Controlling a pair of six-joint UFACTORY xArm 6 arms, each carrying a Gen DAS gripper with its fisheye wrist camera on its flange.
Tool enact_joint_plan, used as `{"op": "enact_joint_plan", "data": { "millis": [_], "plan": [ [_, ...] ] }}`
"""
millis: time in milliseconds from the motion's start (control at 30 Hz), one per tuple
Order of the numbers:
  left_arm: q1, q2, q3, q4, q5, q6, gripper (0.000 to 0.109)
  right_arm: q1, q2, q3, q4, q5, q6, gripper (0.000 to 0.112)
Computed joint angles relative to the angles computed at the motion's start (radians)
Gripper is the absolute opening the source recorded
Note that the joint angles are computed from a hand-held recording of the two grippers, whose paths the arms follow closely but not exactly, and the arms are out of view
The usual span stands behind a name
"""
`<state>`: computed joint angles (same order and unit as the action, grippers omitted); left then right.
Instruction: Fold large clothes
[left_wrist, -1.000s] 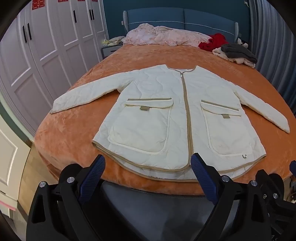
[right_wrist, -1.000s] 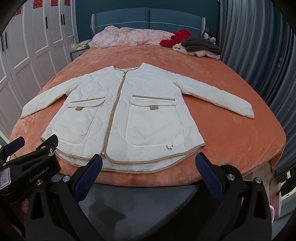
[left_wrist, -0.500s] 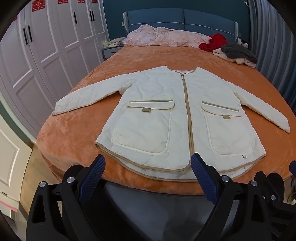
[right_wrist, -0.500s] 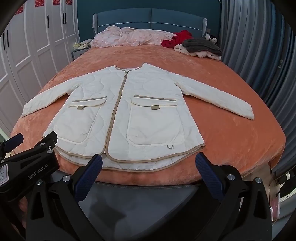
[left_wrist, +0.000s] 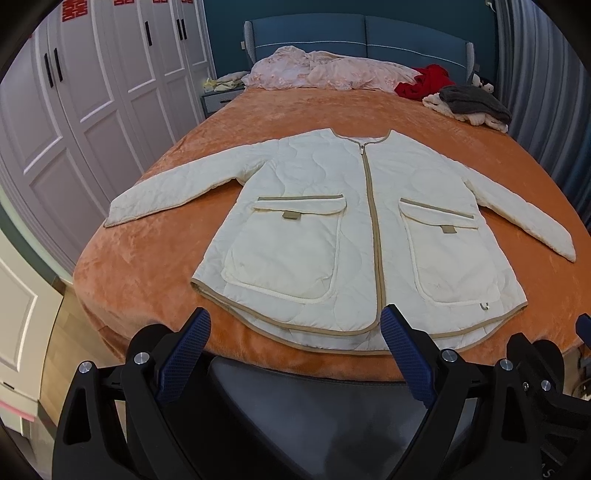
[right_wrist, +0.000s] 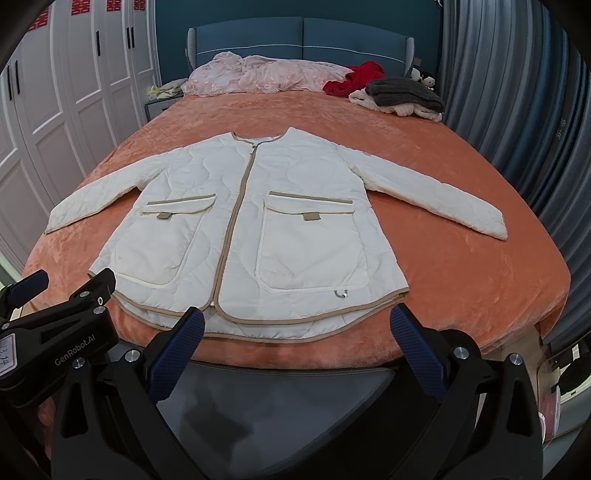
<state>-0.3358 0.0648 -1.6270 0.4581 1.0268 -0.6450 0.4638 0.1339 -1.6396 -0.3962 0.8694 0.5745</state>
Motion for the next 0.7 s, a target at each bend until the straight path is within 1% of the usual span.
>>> {"op": "enact_joint_plan", "data": {
  "millis": [700],
  "plan": [
    [0.001, -0.007, 0.008, 0.006, 0.0, -0.005, 0.09, 0.006, 0.007, -0.009, 0.001, 0.004, -0.004, 0.098]
  ]
}}
